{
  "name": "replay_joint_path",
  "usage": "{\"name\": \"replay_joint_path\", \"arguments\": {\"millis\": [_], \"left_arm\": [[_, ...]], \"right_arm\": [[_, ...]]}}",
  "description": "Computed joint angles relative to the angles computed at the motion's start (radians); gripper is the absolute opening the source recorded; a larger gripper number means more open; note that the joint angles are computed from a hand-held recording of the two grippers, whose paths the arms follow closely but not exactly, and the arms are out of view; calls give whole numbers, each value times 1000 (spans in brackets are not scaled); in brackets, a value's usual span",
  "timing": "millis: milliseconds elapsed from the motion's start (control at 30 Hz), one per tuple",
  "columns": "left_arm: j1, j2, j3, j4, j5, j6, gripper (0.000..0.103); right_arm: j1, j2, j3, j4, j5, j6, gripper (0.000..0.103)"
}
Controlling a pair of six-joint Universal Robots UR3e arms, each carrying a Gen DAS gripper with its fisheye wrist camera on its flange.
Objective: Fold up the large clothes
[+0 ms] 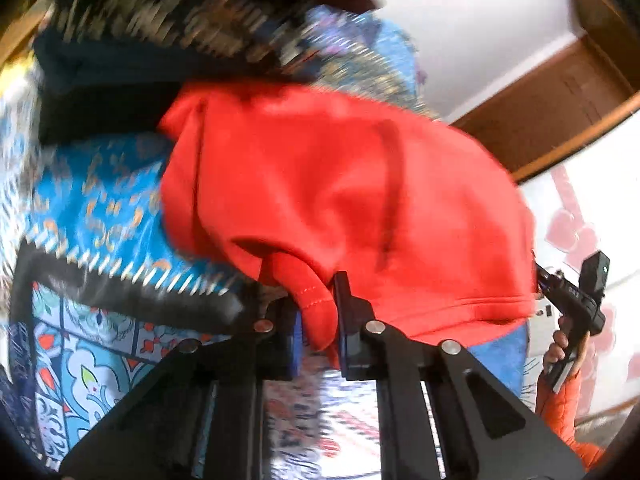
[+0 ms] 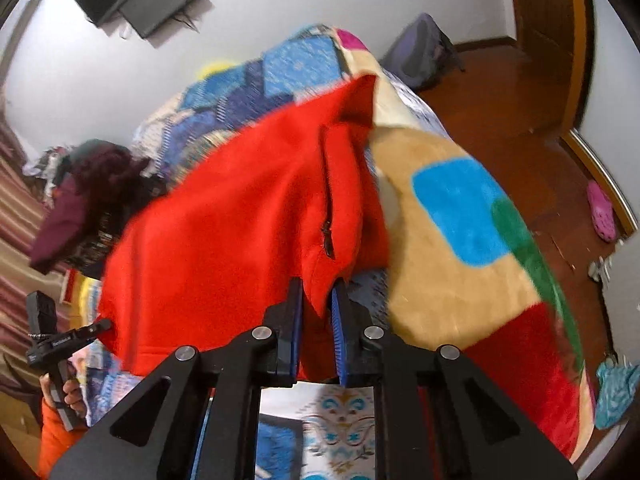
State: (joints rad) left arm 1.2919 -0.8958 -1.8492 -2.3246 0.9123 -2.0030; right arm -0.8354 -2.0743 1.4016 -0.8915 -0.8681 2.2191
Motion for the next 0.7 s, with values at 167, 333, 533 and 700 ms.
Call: {"name": "replay_joint_path", "arguments": {"millis": [167,333,533,700], "left_arm": [[3,-60,258,-186,-139,83,9],[-70,-145,421,-71,-284,-51,8],[-310,-259,251,794,-199,-653,8],[-465,-412,211,1111,-4,-876,9]], "right_arm": [[32,53,-129,-22,88,51,11],[198,179,-169,-359,94,319,11],[417,409,-262,-732,-39,616,11],[518,603,-401,-814,-141,733,11]]}}
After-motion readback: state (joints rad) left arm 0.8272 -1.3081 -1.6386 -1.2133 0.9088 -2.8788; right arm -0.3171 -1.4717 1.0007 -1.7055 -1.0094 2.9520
